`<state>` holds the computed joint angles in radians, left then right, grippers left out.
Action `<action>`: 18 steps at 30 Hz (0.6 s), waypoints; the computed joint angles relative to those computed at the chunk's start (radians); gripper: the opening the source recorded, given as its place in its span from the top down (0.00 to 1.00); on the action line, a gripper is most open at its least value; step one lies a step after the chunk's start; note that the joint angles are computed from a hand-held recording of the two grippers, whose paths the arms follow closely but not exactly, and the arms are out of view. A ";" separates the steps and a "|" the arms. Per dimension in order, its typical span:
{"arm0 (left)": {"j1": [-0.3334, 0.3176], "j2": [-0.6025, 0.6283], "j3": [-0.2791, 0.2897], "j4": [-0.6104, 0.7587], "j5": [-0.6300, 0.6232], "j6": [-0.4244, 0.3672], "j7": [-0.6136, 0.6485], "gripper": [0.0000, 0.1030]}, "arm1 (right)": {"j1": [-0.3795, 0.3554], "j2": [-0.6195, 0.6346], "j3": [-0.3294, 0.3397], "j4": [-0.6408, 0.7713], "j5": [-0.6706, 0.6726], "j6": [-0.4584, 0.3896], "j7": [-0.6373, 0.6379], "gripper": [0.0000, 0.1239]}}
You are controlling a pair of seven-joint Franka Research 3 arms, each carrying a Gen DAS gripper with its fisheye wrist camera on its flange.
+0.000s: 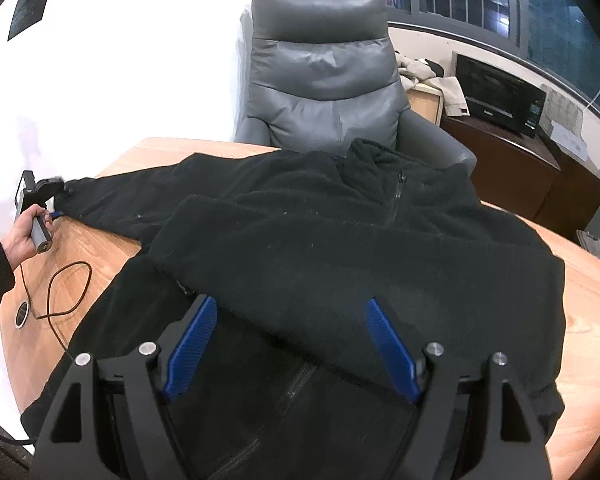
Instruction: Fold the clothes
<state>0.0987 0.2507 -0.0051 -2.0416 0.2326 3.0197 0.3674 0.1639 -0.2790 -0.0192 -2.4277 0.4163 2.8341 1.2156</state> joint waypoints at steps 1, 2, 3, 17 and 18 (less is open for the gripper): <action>0.011 0.000 -0.013 -0.009 -0.014 0.025 0.012 0.89 | 0.000 -0.001 0.003 -0.004 0.001 0.003 0.007 0.34; 0.024 -0.001 -0.030 -0.016 -0.028 0.053 0.032 0.90 | 0.001 -0.004 0.005 -0.011 0.003 0.008 0.012 0.34; 0.018 -0.003 -0.028 -0.021 -0.025 0.072 0.037 0.91 | 0.003 -0.008 0.007 -0.019 0.005 0.013 0.018 0.34; -0.096 -0.082 -0.331 0.106 -0.052 0.251 0.240 0.93 | 0.099 -0.218 -0.115 -0.142 0.231 0.077 -0.151 0.35; -0.110 -0.053 -0.373 0.148 -0.065 0.239 0.271 0.93 | 0.111 -0.251 -0.137 -0.150 0.251 0.088 -0.176 0.35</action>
<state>-0.0113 0.1979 -0.3780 -1.8932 0.1681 3.2588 0.6387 0.2746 -0.5300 -0.1565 -2.5781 0.6677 2.9225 1.0400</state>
